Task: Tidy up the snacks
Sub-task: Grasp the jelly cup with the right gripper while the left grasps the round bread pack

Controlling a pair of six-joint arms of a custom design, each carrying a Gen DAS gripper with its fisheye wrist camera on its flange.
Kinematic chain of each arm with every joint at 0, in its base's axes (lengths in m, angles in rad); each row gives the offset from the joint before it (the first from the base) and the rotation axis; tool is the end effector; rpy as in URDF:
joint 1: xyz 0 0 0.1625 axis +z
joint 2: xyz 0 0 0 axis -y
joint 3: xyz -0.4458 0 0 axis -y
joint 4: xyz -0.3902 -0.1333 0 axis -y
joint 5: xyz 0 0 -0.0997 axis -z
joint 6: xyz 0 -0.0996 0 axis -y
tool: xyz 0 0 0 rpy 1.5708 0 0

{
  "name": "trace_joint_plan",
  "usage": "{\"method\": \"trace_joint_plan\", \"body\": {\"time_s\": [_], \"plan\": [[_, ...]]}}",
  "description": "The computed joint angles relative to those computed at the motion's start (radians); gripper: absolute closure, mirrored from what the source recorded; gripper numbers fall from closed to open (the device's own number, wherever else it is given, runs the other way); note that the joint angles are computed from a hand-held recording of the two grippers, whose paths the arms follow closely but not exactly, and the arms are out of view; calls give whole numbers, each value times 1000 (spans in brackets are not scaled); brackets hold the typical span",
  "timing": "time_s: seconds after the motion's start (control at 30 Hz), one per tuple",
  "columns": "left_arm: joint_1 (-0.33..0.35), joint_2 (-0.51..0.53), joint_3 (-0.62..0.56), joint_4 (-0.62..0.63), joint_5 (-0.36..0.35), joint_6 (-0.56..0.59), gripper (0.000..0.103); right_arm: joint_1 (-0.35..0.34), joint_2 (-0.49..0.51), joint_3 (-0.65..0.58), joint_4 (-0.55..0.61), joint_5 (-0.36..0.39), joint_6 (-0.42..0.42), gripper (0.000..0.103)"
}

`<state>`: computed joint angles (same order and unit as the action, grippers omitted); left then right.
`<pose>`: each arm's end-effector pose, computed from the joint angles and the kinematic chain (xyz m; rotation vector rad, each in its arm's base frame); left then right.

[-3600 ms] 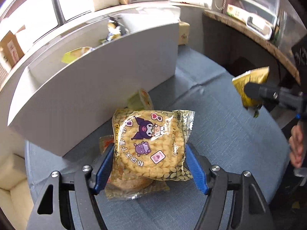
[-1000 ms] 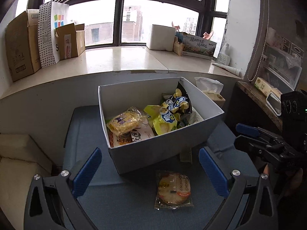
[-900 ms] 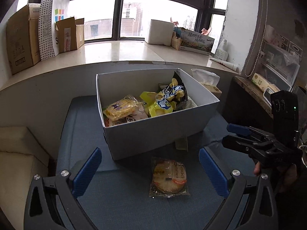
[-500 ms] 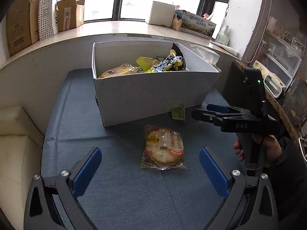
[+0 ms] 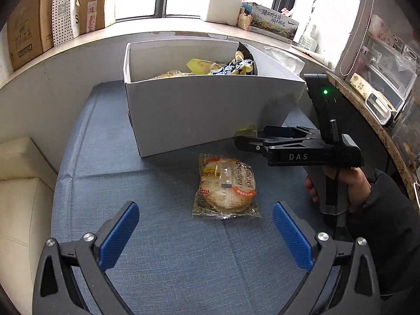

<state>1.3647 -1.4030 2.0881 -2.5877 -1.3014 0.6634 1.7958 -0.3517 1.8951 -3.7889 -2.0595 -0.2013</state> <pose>0.0537 -0.5242 0.2968 1.1148 2.5506 -0.3684 0.2097 -0.5285 -0.0804 0.3185 -2.5159 0.8935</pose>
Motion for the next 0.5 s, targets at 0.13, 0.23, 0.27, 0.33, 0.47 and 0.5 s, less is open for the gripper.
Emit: {"method": "trace_joint_plan", "body": {"time_s": [0.13,0.23,0.27,0.33,0.47,0.5], "plan": [[1,10,1,-8,16,-3,0,-19,-1,8,-19,58,17,14],[0,16,6,-13,24,-1,0,-7,11,-4,-23,-4,22,54],[-1,18,8,-16,28,0,0,-9,8,2,-20,10,26,54],[-3,22,13,-24,37,6,0,-8,7,11,-26,17,22,54],[-3,37,14,-26,47,6,0,6,10,32,-70,10,23,54],[-3,43,13,-25,51,6,0,12,10,46,-92,5,29,54]]}}
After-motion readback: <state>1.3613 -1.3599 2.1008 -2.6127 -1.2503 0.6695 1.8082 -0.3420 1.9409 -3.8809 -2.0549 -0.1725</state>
